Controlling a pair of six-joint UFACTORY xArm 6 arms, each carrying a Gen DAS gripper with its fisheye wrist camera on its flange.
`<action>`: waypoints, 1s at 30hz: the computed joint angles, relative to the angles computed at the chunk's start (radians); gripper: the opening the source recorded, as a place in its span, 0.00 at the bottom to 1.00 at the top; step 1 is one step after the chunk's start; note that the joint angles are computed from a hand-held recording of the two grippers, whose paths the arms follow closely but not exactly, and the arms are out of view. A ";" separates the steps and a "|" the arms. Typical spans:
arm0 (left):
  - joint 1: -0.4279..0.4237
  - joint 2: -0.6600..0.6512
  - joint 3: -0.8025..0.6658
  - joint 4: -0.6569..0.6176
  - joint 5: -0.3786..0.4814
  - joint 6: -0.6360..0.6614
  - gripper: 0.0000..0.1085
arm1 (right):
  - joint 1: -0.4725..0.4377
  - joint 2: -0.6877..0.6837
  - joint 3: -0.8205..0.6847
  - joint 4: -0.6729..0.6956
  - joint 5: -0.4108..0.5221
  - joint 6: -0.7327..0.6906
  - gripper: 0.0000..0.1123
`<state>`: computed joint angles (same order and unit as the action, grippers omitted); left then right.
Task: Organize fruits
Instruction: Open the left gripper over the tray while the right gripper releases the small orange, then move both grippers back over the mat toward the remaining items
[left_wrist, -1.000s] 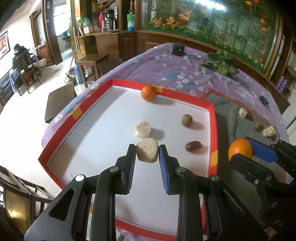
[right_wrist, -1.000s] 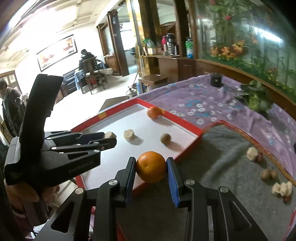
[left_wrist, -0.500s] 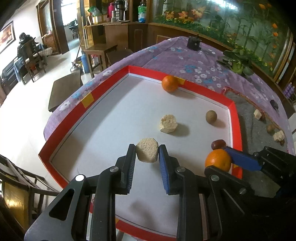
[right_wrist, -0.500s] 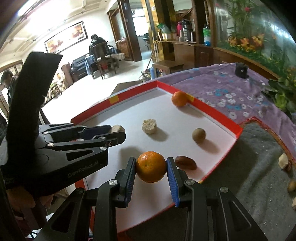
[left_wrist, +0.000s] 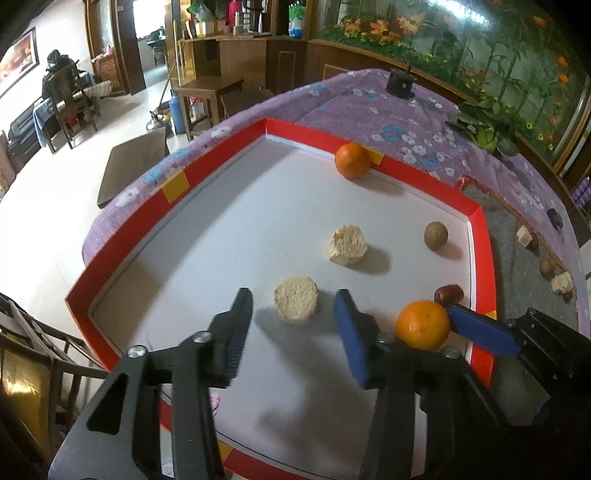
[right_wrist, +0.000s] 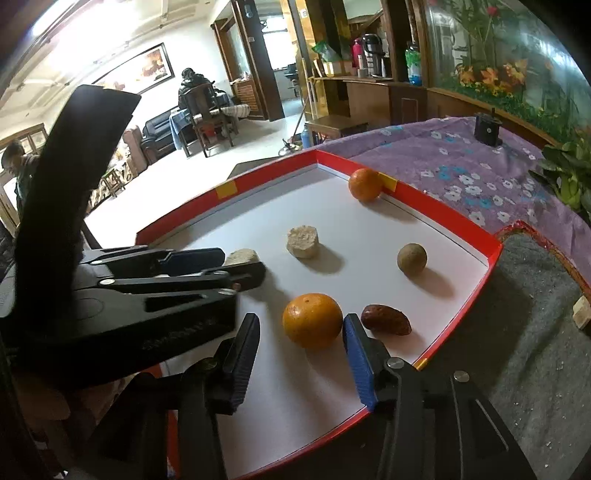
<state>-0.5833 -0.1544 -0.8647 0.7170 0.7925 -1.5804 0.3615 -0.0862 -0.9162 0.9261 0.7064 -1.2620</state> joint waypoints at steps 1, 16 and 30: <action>-0.005 -0.005 -0.005 0.009 0.016 -0.011 0.44 | -0.002 -0.018 0.008 0.009 -0.003 -0.006 0.40; -0.076 0.075 -0.166 0.092 0.072 -0.023 0.61 | -0.149 -0.154 0.066 0.079 0.001 -0.052 0.45; -0.141 0.377 -0.528 0.018 -0.009 0.176 0.61 | -0.389 -0.128 0.041 0.079 -0.013 -0.015 0.47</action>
<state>-0.7246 0.2227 -1.3928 0.7346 0.7832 -1.4045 -0.0276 -0.2137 -0.8752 1.0052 0.6938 -1.2773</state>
